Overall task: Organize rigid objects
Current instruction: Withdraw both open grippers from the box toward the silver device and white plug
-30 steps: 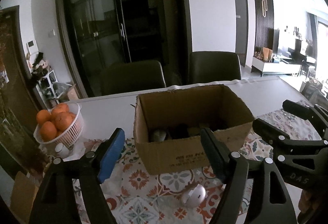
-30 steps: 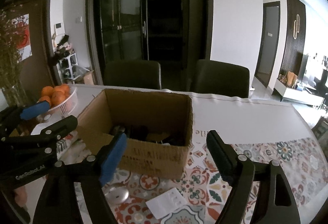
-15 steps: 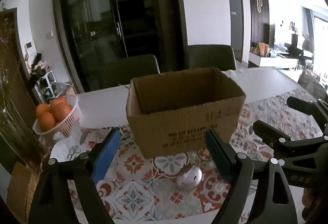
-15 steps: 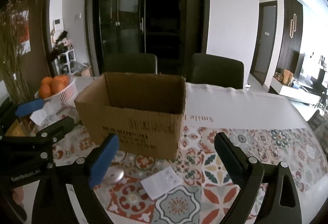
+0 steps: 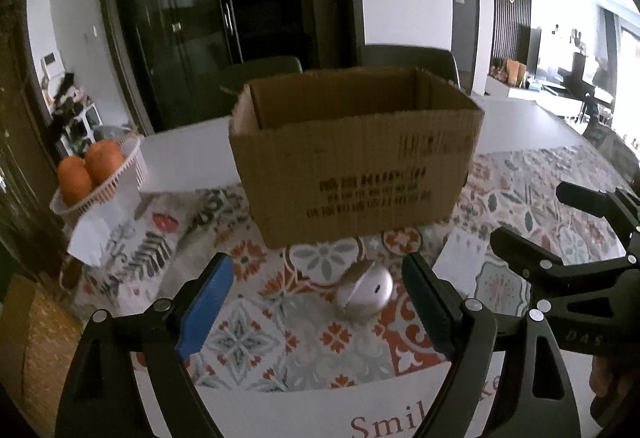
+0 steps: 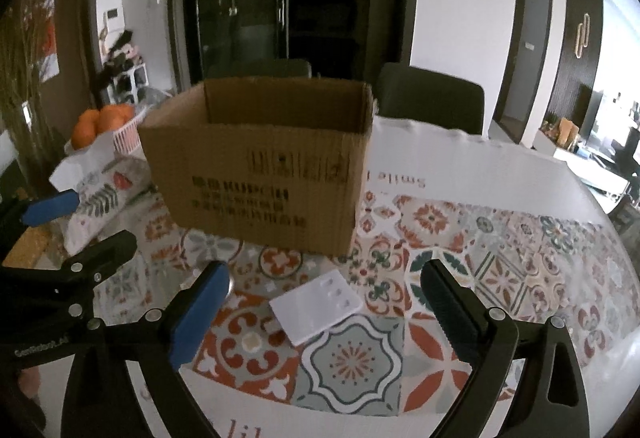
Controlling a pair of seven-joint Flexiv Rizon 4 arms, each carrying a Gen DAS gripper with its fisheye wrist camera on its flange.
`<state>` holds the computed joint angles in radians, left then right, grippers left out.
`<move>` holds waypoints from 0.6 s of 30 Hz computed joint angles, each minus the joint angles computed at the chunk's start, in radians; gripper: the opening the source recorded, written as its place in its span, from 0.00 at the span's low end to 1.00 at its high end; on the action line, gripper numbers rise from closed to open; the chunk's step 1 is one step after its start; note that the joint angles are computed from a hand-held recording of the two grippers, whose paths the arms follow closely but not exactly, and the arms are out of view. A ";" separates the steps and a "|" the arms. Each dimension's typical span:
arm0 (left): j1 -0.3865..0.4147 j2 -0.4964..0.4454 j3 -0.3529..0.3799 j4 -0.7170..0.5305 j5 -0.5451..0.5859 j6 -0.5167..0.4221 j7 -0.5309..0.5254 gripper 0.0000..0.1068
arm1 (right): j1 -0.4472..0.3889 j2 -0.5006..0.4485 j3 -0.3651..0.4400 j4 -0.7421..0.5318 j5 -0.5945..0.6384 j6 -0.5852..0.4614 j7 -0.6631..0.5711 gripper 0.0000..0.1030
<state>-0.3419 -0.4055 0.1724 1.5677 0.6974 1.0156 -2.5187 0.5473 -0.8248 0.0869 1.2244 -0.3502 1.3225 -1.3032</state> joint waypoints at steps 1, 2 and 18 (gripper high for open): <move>0.002 -0.002 -0.002 0.004 -0.004 -0.002 0.002 0.81 | -0.004 -0.004 0.009 -0.005 0.002 -0.012 -0.009 0.95; 0.006 -0.006 -0.006 0.006 -0.013 -0.003 0.008 0.81 | -0.007 -0.008 0.016 -0.010 0.003 -0.024 -0.018 0.95; 0.075 -0.083 -0.049 0.057 -0.255 0.073 0.250 0.81 | -0.017 -0.115 0.091 -0.208 0.080 -0.306 -0.290 0.95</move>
<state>-0.2668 -0.4884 0.1230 1.6246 0.4427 1.0886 -2.2685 0.5306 -0.9396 0.1780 1.0168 -0.2700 1.0169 -1.5933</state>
